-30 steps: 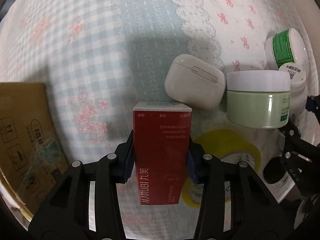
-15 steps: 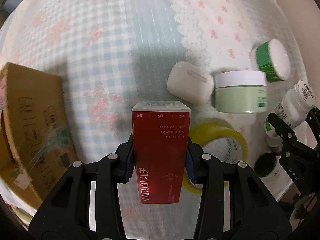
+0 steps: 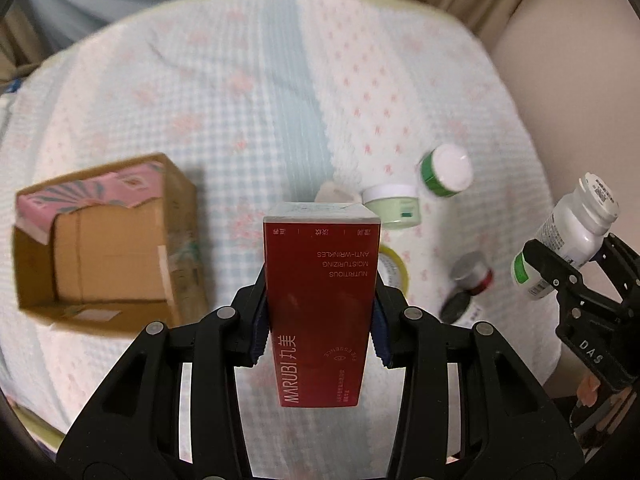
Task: Organize rigid objects
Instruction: 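Carry the red box and white bottle with both tools over the cardboard box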
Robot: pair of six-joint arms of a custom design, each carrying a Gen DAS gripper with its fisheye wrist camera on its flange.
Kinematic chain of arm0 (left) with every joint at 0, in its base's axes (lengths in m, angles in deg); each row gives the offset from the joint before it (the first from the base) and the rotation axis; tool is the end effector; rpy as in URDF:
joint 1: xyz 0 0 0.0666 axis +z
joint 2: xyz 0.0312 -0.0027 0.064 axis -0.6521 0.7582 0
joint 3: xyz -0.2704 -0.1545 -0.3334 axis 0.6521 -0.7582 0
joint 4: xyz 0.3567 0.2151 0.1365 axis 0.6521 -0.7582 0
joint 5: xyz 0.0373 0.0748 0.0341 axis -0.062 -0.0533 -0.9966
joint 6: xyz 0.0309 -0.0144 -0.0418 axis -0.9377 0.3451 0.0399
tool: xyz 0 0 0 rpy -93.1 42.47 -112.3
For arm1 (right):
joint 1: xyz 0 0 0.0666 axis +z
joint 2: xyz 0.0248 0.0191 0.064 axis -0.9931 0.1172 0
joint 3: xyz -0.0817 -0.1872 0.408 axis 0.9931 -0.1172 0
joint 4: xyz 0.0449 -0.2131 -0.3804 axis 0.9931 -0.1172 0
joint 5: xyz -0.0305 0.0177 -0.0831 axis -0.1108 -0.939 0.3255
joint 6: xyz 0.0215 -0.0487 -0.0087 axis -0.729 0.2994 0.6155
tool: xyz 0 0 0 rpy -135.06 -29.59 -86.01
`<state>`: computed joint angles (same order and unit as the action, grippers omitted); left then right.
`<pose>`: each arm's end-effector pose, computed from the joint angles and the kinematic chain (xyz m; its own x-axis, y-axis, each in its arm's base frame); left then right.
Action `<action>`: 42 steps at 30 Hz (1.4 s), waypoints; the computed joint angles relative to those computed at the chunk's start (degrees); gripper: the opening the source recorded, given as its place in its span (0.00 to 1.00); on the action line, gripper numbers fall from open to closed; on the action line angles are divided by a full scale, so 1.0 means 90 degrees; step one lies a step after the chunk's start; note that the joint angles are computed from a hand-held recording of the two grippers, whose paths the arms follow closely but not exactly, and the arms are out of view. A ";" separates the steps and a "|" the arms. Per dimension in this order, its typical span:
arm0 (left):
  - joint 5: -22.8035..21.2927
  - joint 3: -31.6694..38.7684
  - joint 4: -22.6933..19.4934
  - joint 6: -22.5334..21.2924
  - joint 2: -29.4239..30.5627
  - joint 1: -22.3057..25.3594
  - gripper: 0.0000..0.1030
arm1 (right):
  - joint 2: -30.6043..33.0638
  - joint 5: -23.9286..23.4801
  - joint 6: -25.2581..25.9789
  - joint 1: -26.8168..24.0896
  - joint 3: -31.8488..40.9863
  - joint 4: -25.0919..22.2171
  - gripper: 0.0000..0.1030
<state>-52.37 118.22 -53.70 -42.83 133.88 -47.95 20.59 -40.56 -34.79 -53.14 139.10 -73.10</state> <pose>0.4513 -0.0630 0.4976 -0.9554 0.1118 -0.2734 0.1556 0.9773 -0.1440 0.4038 0.2276 0.4836 -0.8784 -0.1116 -0.4647 -0.1397 0.9898 0.0263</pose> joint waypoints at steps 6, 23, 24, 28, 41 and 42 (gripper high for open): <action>0.0216 0.0413 -0.0397 -0.0116 -0.0451 0.0527 0.37 | 0.0017 -0.0082 -0.0378 0.0410 0.0794 -0.0469 0.45; 0.1543 0.1815 -0.1464 -0.3041 0.0203 0.3653 0.37 | 0.1946 0.0373 -0.2253 0.2167 0.3742 -0.1237 0.45; 0.1581 0.1915 -0.1507 -0.3218 0.0330 0.3782 0.37 | 0.2181 0.0366 -0.2439 0.2249 0.4002 -0.1300 0.45; 0.1548 0.2387 -0.1686 -0.3955 0.0963 0.4204 0.37 | 0.2834 0.0254 -0.2949 0.2384 0.4728 -0.1454 0.45; 0.0880 0.2844 -0.1625 -0.4545 0.2433 0.4251 0.36 | 0.4526 -0.1199 -0.4172 0.2272 0.6014 -0.1775 0.45; 0.0791 0.2813 -0.1595 -0.4548 0.2509 0.4218 0.37 | 0.4588 -0.1375 -0.4285 0.2219 0.5937 -0.1706 0.45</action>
<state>-45.25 143.54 -68.06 -83.76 156.47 -9.99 61.88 -52.93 -73.35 -33.17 192.53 -88.45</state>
